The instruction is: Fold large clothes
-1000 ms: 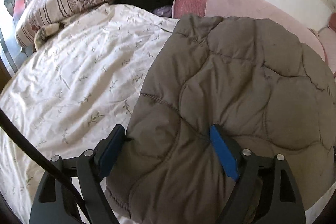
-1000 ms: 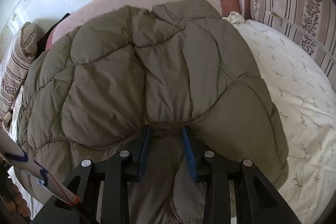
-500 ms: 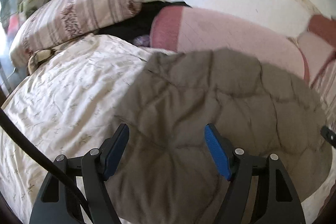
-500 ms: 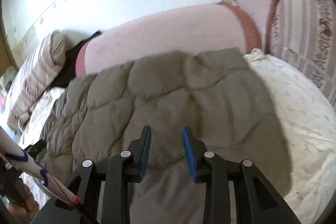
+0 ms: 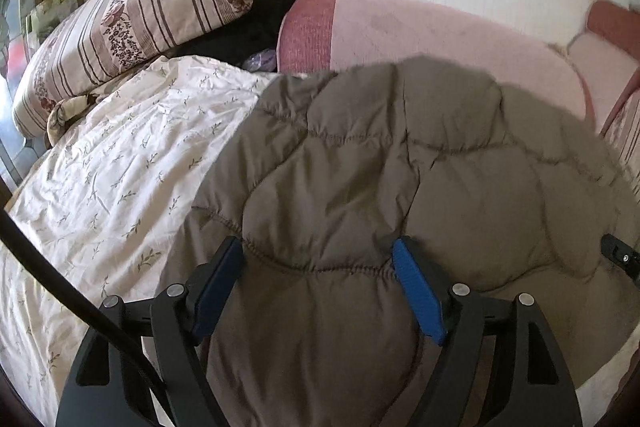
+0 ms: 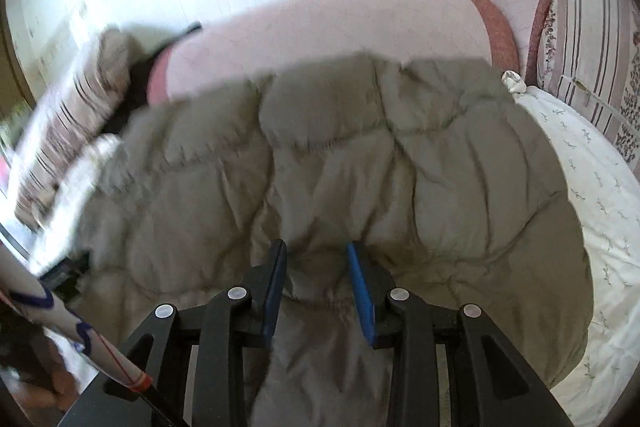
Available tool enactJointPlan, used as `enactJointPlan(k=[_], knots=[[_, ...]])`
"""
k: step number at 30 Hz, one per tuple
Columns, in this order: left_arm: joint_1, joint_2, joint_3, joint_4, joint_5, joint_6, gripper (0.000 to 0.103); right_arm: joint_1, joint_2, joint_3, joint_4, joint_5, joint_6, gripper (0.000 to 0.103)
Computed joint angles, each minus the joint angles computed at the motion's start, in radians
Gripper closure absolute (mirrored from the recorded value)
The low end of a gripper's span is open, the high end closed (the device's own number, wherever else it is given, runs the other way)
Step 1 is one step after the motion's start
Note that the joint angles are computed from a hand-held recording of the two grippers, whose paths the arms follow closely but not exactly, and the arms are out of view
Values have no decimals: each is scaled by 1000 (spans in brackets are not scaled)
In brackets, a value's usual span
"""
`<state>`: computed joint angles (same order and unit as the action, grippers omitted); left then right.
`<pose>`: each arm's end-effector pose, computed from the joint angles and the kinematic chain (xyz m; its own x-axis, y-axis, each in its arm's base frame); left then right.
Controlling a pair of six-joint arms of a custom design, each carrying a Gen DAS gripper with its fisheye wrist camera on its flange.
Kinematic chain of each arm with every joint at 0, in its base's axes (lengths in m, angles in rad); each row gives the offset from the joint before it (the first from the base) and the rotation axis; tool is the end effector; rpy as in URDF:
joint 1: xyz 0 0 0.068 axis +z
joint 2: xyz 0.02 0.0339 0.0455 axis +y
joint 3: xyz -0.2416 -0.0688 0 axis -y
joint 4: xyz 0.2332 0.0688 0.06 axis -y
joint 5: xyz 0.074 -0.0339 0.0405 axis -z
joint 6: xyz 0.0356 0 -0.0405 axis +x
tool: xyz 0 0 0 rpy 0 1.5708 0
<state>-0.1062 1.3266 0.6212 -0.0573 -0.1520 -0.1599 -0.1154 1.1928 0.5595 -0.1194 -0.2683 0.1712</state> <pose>0.2561 -0.0219 0.1670 -0.6776 -0.0860 -0.7304 -0.1134 0.9935 -0.0118 0.2329 -0.0175 0.1743 -0.6830 0.2445 -0.6883 0.0357 0.9523 0.3029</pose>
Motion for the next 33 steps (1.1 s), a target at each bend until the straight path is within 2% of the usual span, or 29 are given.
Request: enactJointPlan(k=[5, 9, 13, 17, 20, 24, 33], knots=[[66, -43, 2, -11, 20, -6, 26, -151, -47, 31, -46, -5, -6, 68], [109, 40, 41, -36, 33, -17, 26, -248, 52, 64, -59, -3, -13, 68], [97, 81, 50, -29, -1, -3, 26, -300, 164, 106, -83, -46, -8, 68], [98, 78, 45, -25, 3, -1, 26, -290, 180, 114, -87, -39, -4, 68], [118, 22, 26, -18, 36, -19, 26, -298, 134, 105, -98, -63, 3, 68], [132, -15, 18, -12, 10, -31, 26, -267, 63, 92, -105, -61, 7, 68], [168, 88, 60, -45, 34, -45, 26, -103, 28, 68, -109, -14, -3, 68]])
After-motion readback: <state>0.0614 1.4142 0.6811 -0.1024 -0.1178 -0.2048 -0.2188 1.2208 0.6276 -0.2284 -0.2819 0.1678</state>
